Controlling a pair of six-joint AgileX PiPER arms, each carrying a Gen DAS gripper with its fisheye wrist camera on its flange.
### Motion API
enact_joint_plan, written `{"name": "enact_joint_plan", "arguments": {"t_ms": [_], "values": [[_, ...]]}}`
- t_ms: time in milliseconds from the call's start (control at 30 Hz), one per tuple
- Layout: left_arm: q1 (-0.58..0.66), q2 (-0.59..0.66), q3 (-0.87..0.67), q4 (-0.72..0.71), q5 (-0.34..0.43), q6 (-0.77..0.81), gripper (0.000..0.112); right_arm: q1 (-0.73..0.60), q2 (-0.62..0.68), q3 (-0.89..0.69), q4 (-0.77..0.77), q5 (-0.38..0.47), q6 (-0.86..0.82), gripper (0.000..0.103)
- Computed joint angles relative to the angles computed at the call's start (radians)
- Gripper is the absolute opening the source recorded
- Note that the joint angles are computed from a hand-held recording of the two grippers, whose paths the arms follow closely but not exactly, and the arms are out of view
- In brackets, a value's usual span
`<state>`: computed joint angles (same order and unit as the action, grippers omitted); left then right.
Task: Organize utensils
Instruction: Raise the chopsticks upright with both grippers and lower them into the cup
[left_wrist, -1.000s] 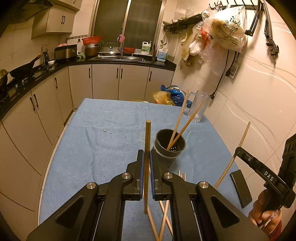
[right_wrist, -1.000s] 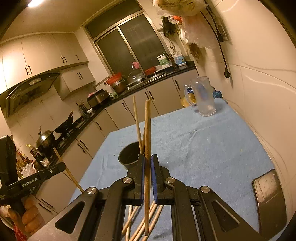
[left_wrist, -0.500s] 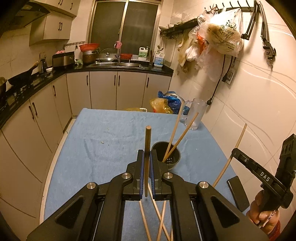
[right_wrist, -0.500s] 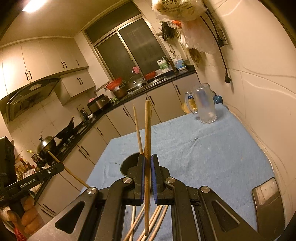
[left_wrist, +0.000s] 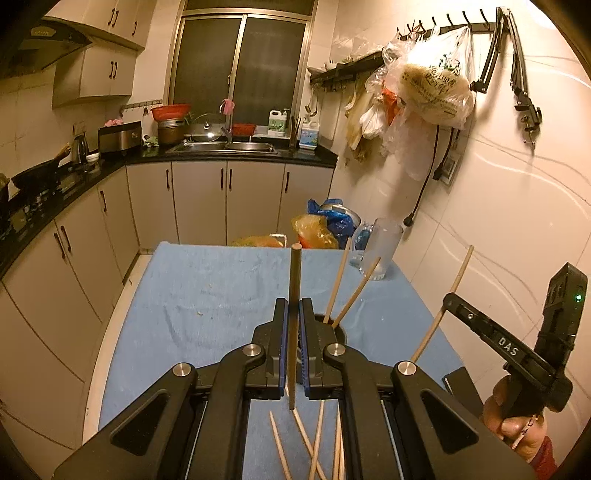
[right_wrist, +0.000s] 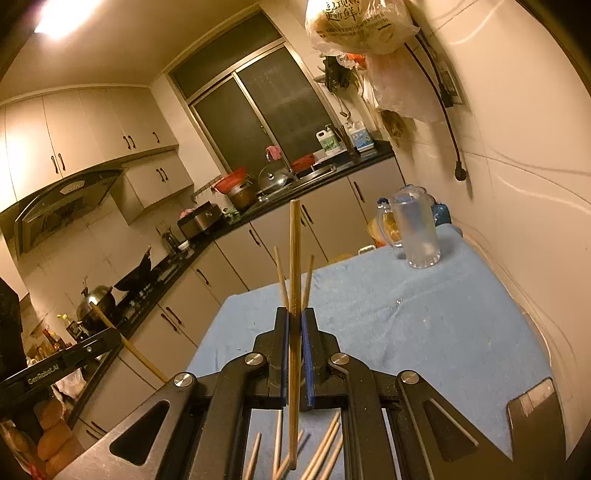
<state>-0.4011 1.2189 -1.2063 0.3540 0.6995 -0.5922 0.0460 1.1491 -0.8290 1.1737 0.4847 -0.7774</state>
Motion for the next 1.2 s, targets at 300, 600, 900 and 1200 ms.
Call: {"name": "enact_joint_plan", "arguments": {"t_ms": [300, 600, 900, 1200], "values": [[0.015, 0.076, -0.155, 0.006, 0.035, 0.032, 0.005, 0.023, 0.09, -0.13, -0.014, -0.023, 0.062, 0.007], [0.072, 0.173, -0.301, -0.091, 0.026, 0.106, 0.005, 0.049, 0.197, -0.272, -0.052, -0.074, 0.151, 0.007], [0.123, 0.262, -0.3, -0.22, -0.041, 0.178, 0.005, 0.092, 0.28, -0.3, -0.021, -0.167, 0.128, 0.007], [0.164, 0.328, -0.254, -0.311, -0.074, 0.258, 0.005, 0.137, 0.365, -0.302, -0.054, -0.185, 0.139, 0.007]]}}
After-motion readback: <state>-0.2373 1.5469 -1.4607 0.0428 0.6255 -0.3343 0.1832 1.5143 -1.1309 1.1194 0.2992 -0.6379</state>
